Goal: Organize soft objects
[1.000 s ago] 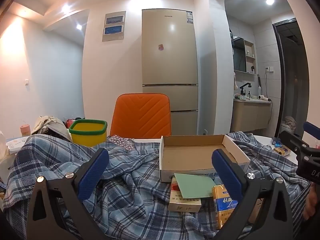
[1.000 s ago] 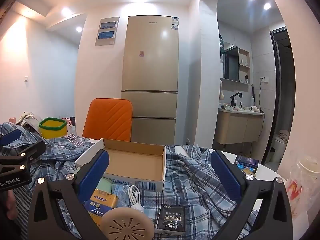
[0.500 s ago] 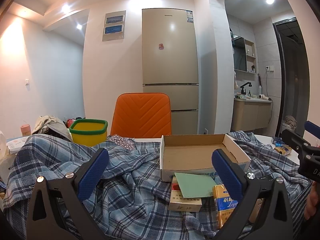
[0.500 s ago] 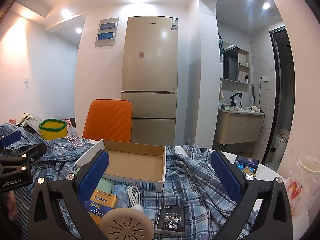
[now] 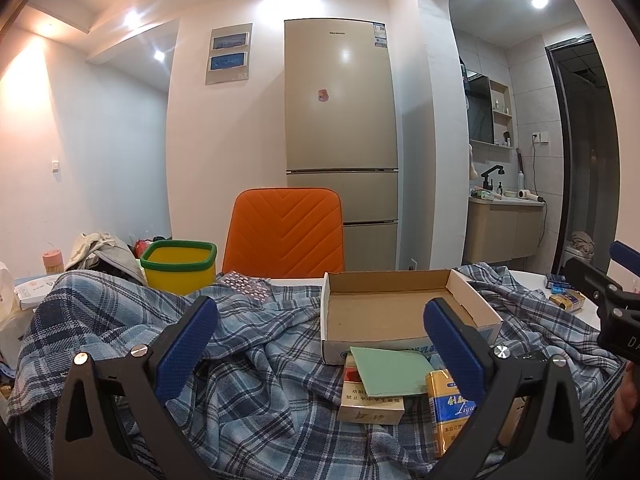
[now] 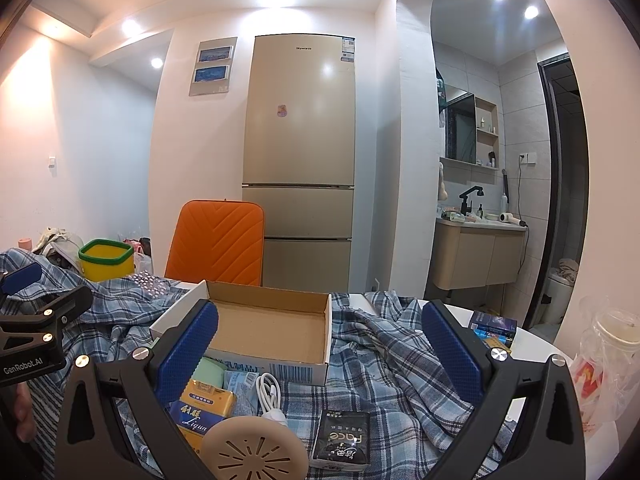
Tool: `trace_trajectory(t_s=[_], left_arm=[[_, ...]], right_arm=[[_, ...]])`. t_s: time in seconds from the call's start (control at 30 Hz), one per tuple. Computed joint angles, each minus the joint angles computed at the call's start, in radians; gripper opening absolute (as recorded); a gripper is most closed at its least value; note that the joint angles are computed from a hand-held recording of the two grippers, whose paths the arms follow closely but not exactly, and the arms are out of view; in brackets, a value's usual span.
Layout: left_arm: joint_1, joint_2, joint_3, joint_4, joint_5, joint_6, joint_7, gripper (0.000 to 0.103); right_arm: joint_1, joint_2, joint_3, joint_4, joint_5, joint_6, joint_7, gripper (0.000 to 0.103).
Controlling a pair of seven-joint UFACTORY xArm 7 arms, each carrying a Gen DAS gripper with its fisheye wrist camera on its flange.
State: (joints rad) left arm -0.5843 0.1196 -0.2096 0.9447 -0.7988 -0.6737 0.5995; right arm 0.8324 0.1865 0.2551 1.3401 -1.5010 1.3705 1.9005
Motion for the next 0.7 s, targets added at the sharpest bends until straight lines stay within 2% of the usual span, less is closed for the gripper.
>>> trace_trajectory(t_s=[0.7], left_arm=[[-0.003,-0.004,0.0,0.006,-0.014,0.016,0.018,0.102]], right_arm=[[0.002,-0.001,0.001,0.002,-0.002,0.005,0.0,0.103]])
